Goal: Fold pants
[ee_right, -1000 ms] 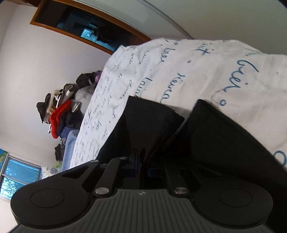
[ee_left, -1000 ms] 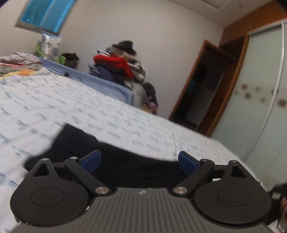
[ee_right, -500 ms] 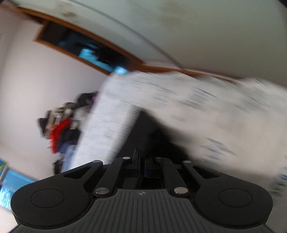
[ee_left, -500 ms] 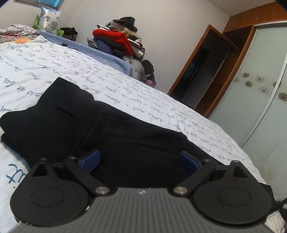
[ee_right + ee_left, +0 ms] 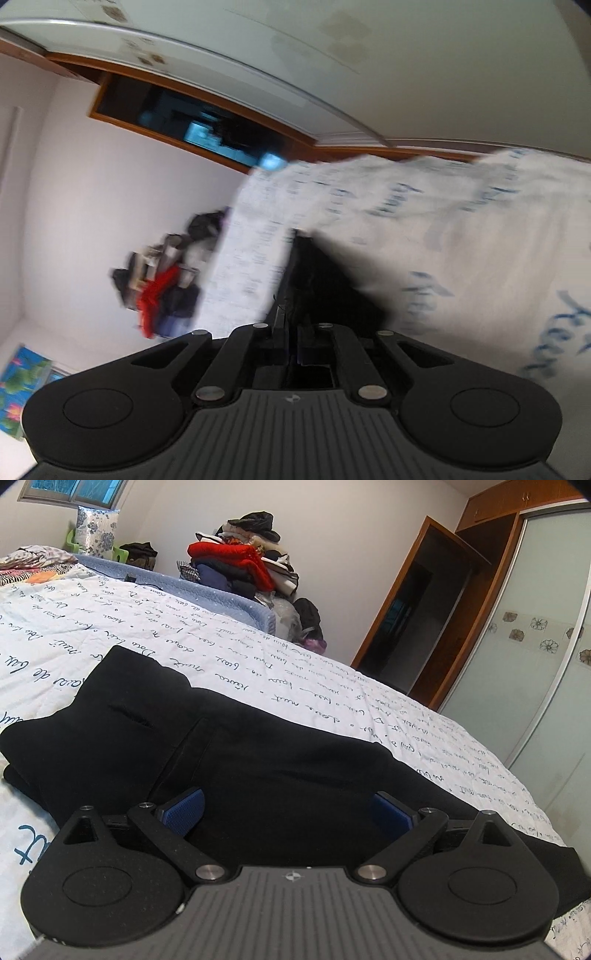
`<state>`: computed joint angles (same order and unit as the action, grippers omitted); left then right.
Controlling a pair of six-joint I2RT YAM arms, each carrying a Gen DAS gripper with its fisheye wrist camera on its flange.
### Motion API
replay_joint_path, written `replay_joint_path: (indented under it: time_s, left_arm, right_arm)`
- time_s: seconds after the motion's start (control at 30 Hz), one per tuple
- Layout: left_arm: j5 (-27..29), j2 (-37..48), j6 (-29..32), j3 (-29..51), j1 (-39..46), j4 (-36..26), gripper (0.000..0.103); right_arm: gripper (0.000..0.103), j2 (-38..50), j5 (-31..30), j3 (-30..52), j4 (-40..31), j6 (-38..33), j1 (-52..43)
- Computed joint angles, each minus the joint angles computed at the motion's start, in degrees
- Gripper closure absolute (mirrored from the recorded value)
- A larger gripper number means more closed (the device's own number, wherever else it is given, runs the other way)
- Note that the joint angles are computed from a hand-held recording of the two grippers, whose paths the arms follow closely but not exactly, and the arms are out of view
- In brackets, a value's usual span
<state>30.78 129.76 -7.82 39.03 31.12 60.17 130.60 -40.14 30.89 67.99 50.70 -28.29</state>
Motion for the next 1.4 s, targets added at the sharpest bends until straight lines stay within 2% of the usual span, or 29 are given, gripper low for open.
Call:
replay_joint_path:
  time_s: [0.03, 0.1, 0.23, 0.3, 0.37, 0.4, 0.43, 0.5, 0.57, 0.6, 0.63, 0.7, 0.77, 0.83, 0.87, 0.9, 0.93, 1.0, 1.1, 1.13, 1.17, 1.2, 1.23, 1.27, 1.33, 1.4]
  left_arm:
    - [0.0, -0.2, 0.0, 0.0, -0.1, -0.3, 0.004]
    - [-0.3, -0.5, -0.1, 0.1, -0.4, -0.7, 0.003]
    - [-0.8, -0.4, 0.1, 0.0, -0.7, -0.5, 0.003]
    - [-0.7, -0.3, -0.2, -0.1, -0.7, -0.2, 0.003]
    - [-0.3, -0.2, -0.6, -0.1, -0.6, 0.1, 0.003]
    - [-0.2, -0.1, -0.8, -0.1, -0.5, 0.2, 0.003]
    - [-0.2, -0.1, -0.7, -0.1, -0.5, 0.2, 0.003]
    - [-0.2, 0.1, -0.7, -0.1, -0.4, 0.4, 0.003]
    - [0.2, 0.2, -0.8, 0.0, -0.1, 0.6, 0.003]
    - [0.5, 0.2, -0.9, 0.0, 0.1, 0.6, 0.003]
    - [0.5, 0.1, -1.0, -0.1, 0.1, 0.6, 0.003]
    - [-0.7, -0.5, -0.7, -0.6, -0.3, 0.6, 0.003]
    - [-4.9, -2.9, -0.8, -3.0, -1.8, 1.4, 0.005]
    - [-6.2, -5.2, -0.1, -6.1, -3.6, 3.8, 0.004]
    - [-5.2, -6.2, 0.7, -7.4, -4.3, 5.0, 0.004]
    - [-4.6, -7.1, 1.6, -8.7, -5.4, 6.4, 0.004]
    - [-3.9, -7.9, 2.2, -9.8, -6.5, 7.3, 0.003]
    - [-1.5, -8.7, 1.9, -10.6, -8.6, 7.1, 0.003]
    - [-0.7, -7.4, 2.6, -11.2, -12.1, 8.5, 0.003]
    - [-1.0, -6.8, 3.9, -11.1, -13.0, 8.0, 0.003]
    - [-1.7, -6.9, 6.0, -10.4, -13.8, 4.8, 0.003]
    - [-3.1, -7.2, 8.7, -9.1, -14.7, -0.5, 0.004]
    - [-4.6, -7.2, 11.5, -7.5, -15.4, -6.0, 0.004]
    - [-5.2, -6.6, 13.5, -7.0, -15.7, -7.1, 0.004]
    - [-3.5, -6.9, 13.2, -6.5, -15.0, -8.1, 0.001]
    - [-3.0, -5.9, 12.9, -5.7, -14.6, -8.2, 0.001]
  right_arm:
    - [0.103, 1.9, -0.1, 1.5, -2.5, -1.1, -0.4]
    - [0.101, 5.7, -1.9, 2.0, 3.0, 1.4, -1.5]
    - [0.099, 1.2, -2.7, -0.8, 5.7, 1.5, -1.5]
    - [0.099, 0.3, -2.7, 0.0, 1.7, -0.3, -1.7]
    - [0.103, 2.7, -2.7, 3.5, -6.4, -4.1, -2.0]
    - [0.102, 6.1, -5.3, 3.3, 0.0, -2.1, -3.2]
    - [0.099, 6.7, -7.0, 3.1, 1.6, -1.0, -4.1]
    - [0.093, 4.2, -7.9, 2.4, -0.9, 0.7, -4.9]
    - [0.087, 1.4, -4.2, -1.6, 2.1, 1.1, -5.9]
    - [0.08, -0.3, -1.2, -4.1, 4.3, 1.4, -6.0]
    - [0.077, -0.9, 2.1, -7.0, 9.0, 2.8, -5.9]
    - [0.076, -1.8, 6.5, -11.4, 16.4, 4.7, -4.3]
    - [0.076, -5.6, 7.9, -14.2, 17.3, 2.1, -0.1]
    - [0.075, -11.3, 9.2, -15.3, 13.9, -2.0, 7.5]
    - [0.071, -14.4, 8.1, -13.6, 7.9, -4.5, 12.1]
    - [0.061, -16.8, 7.0, -10.8, 0.5, -7.5, 16.8]
    - [0.056, -17.7, 6.8, -7.0, -6.5, -10.2, 21.8]
    - [0.055, -14.6, 7.6, 1.2, -14.3, -11.9, 30.6]
    - [0.054, -6.7, 2.5, 14.5, -25.4, -9.5, 37.1]
    - [0.053, -3.6, -0.4, 18.0, -27.2, -7.4, 38.4]
    - [0.052, -0.8, -3.7, 21.3, -29.7, -6.4, 39.4]
    - [0.053, 1.3, -5.4, 22.9, -30.0, -5.2, 40.3]
    - [0.054, 1.9, -5.4, 21.6, -26.9, -4.5, 40.8]
    - [0.055, 1.7, -4.8, 18.8, -21.8, -4.0, 41.0]
    - [0.059, 0.7, -6.1, 19.1, -25.4, -6.4, 39.8]
    - [0.059, 1.2, -7.8, 19.2, -25.0, -4.5, 38.7]
